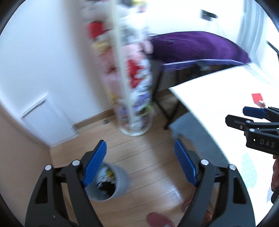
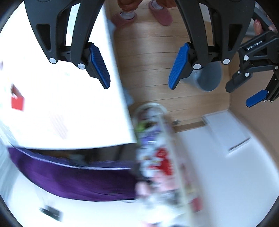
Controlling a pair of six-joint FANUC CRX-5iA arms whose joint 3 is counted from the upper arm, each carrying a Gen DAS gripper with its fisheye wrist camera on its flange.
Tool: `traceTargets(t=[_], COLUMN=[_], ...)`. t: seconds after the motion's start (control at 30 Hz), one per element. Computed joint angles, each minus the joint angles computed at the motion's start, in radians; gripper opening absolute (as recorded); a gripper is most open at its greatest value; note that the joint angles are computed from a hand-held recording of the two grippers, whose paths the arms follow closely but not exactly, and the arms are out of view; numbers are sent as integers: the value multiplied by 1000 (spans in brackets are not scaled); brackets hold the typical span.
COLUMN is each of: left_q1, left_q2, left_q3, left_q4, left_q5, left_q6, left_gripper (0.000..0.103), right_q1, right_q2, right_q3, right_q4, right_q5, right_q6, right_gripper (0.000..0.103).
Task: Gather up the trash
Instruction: 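Move both tools back over the mat toward the red box and yellow bow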
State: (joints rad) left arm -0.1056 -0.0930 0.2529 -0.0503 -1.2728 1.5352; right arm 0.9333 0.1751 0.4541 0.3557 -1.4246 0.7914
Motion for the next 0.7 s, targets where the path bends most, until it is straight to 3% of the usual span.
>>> traceTargets(t=[0.23,0.47,0.6,0.7], left_q1=[-200,-381,-465,-515], left_q2=[161,365,523,690], left_q3=[165,409,627,885], left_q4=[21,16,4,-1], left_q5=[6,-38,-104,-200], left_q6=[-25,-50,-71,-87], left_gripper=[80,80,80,80], right_q1=[-91,-247,-366,-462], right_q2=[-210,-349,-398,-413], right_q3=[-238,-370,-407,-412], right_q4=[92,125,108,84], right_q5=[-37,-39,-26,-17], right_q6=[-159,-188,-161,-124], right_gripper=[69,69,69,69])
